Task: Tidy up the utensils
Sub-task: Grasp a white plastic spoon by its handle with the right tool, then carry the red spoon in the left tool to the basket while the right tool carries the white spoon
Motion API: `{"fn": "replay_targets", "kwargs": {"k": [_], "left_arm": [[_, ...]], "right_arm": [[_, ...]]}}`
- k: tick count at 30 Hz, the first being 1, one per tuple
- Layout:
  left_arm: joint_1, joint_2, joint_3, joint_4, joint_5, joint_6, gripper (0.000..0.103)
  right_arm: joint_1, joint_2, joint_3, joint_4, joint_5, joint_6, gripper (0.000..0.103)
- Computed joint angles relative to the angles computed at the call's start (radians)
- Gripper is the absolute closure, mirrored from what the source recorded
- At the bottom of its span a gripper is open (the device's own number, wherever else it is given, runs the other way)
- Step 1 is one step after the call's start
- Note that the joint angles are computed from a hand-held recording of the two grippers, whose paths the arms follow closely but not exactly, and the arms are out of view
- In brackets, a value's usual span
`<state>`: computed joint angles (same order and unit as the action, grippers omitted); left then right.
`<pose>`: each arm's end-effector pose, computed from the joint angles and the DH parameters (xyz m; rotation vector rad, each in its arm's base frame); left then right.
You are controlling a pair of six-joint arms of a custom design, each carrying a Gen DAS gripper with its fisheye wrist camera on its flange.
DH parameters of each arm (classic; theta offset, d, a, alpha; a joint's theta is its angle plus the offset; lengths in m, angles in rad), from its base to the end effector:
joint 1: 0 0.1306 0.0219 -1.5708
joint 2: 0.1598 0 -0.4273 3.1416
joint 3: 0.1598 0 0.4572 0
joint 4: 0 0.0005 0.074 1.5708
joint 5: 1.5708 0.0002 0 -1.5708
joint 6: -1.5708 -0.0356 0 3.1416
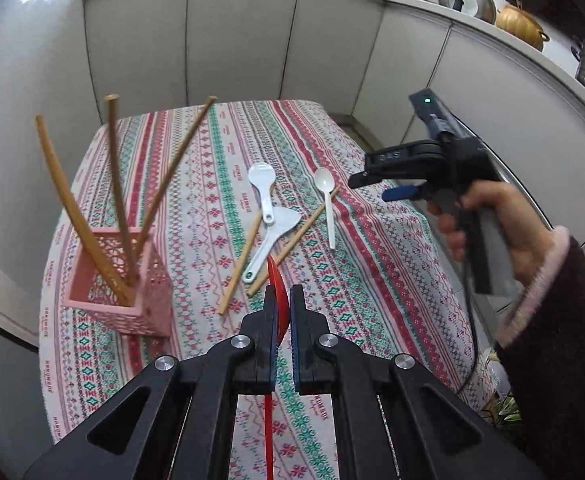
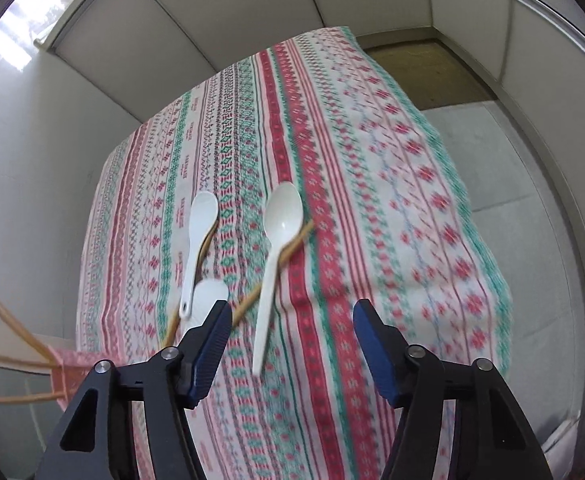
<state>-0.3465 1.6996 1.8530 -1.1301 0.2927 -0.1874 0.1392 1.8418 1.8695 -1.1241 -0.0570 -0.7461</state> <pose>0.6131 -0.2328 0.5204 0.7805 2.4194 -0.4349 0.7002 0.0996 0.4340 0.7936 2.5969 0.3511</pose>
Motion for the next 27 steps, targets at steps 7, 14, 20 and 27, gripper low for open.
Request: {"fn": "replay_targets", "kwargs": {"k": [7,14,20,27], "left_arm": [[0.031,0.011,0.020,-0.013,0.001,0.003,0.098],[0.032,0.023,0.034,-0.039,0.007,0.012,0.098],[0.039,0.021,0.034,-0.021,0.008,0.031,0.098],[0.069,0.024,0.059,-0.008,0.074,0.066,0.098]], "right_arm": [[-0.014,0.155,0.162,-0.061,0.009,0.009,0.046],[-0.002,0.245,0.267,-0.099,0.078,0.047,0.056],[0.007,0.266,0.290,-0.098,0.147,0.073,0.068],[0.004,0.100,0.091,0.075,0.138,0.013,0.069]]}}
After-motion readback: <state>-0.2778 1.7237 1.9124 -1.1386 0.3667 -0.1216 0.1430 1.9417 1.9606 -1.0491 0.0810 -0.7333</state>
